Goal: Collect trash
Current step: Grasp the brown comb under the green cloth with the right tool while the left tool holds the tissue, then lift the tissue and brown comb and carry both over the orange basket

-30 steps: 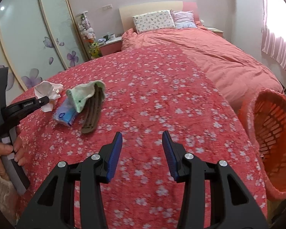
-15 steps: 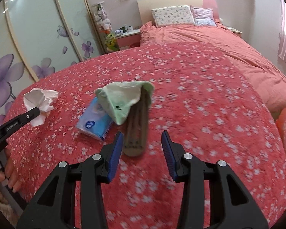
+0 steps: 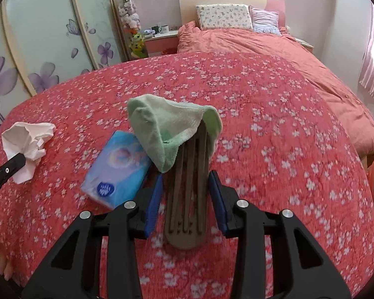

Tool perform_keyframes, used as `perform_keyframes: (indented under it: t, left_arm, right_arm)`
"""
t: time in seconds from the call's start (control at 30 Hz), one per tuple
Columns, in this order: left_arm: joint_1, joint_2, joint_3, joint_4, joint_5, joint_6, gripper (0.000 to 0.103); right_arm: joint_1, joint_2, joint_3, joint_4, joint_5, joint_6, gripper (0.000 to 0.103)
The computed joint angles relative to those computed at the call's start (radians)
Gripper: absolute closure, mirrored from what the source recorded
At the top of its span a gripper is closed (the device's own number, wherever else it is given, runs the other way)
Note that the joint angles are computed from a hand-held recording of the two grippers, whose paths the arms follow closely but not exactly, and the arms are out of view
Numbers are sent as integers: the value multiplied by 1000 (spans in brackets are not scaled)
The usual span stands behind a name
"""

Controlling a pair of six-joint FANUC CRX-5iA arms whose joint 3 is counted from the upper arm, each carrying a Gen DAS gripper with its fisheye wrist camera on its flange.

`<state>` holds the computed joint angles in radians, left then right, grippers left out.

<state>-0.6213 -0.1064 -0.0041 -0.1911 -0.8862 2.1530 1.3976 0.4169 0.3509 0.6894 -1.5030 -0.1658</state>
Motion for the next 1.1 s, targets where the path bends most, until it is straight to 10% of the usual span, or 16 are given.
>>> perform_keyframes:
  t: [1.1]
  left_arm:
    - [-39, 26, 32, 3, -7, 0, 95]
  right_arm:
    - [63, -133, -163, 6, -55, -84, 74]
